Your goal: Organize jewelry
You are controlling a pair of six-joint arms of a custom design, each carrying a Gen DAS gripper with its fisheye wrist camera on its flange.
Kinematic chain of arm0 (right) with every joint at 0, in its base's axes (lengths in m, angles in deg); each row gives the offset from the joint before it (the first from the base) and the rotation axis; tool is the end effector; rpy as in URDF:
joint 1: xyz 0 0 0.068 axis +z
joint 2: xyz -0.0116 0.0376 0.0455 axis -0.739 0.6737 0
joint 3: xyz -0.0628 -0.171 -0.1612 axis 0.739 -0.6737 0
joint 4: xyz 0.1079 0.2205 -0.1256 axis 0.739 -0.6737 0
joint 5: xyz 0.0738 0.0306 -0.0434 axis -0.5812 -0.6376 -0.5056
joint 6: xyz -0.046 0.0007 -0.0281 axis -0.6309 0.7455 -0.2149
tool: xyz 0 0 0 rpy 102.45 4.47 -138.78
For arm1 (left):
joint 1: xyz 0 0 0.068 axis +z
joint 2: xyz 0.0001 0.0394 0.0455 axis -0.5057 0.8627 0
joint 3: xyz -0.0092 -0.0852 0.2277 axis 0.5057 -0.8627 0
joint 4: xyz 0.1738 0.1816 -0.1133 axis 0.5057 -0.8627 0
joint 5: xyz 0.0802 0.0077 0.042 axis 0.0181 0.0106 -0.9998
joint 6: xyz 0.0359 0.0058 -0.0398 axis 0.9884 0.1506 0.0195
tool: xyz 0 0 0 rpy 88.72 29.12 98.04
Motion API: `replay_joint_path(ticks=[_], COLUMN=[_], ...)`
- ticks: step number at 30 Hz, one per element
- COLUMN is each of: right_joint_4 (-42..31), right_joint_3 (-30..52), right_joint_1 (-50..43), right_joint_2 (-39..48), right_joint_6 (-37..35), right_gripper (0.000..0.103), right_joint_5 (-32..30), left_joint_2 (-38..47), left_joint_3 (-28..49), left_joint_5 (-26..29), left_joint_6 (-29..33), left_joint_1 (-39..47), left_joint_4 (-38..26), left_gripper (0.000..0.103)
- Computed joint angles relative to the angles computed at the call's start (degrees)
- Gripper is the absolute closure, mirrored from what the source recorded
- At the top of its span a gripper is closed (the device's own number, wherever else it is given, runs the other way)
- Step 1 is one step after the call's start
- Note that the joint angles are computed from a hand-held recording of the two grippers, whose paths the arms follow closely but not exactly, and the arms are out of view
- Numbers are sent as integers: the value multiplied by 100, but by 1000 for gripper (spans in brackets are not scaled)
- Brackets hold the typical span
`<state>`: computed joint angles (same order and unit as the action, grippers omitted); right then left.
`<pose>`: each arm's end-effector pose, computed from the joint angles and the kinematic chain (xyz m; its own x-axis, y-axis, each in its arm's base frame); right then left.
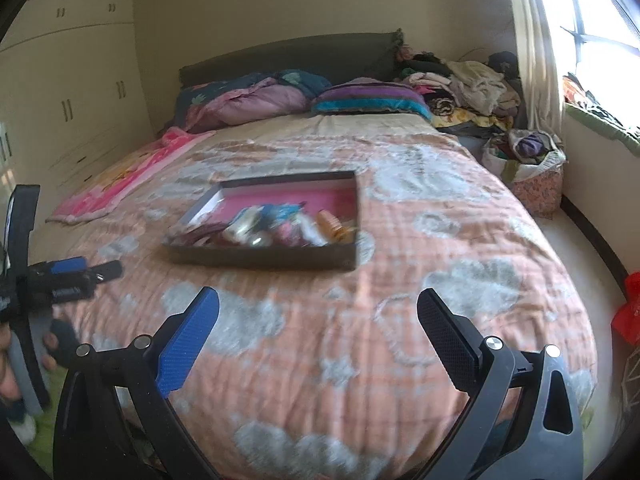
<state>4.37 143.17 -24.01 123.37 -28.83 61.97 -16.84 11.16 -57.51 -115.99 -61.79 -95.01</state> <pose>0.2997 0.1403 0.2417 -0.5090 -0.2640 -0.8193 -0.5855 0.8039 0.1047 0.1934 -0.0938 0.2363 -0.6202 -0.4050 -0.6718 -0.5187 0.8542 -0.0362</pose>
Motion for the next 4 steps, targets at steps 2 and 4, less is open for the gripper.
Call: replay_joint_path(ticks=[2, 4], right_joint_4=[-56, -182], right_joint_3=[533, 1542], right_joint_1=[-198, -498], right_joint_2=[567, 1645], right_joint_6=[-122, -292], right_gripper=[4, 4], right_joint_5=[132, 349], left_joint_2=[-74, 23], left_joint_3=[-40, -60], left_joint_5=[311, 519], left_joint_6=[601, 1157], left_joint_1=[994, 1951], left_joint_4=[255, 599], left_gripper=[9, 9])
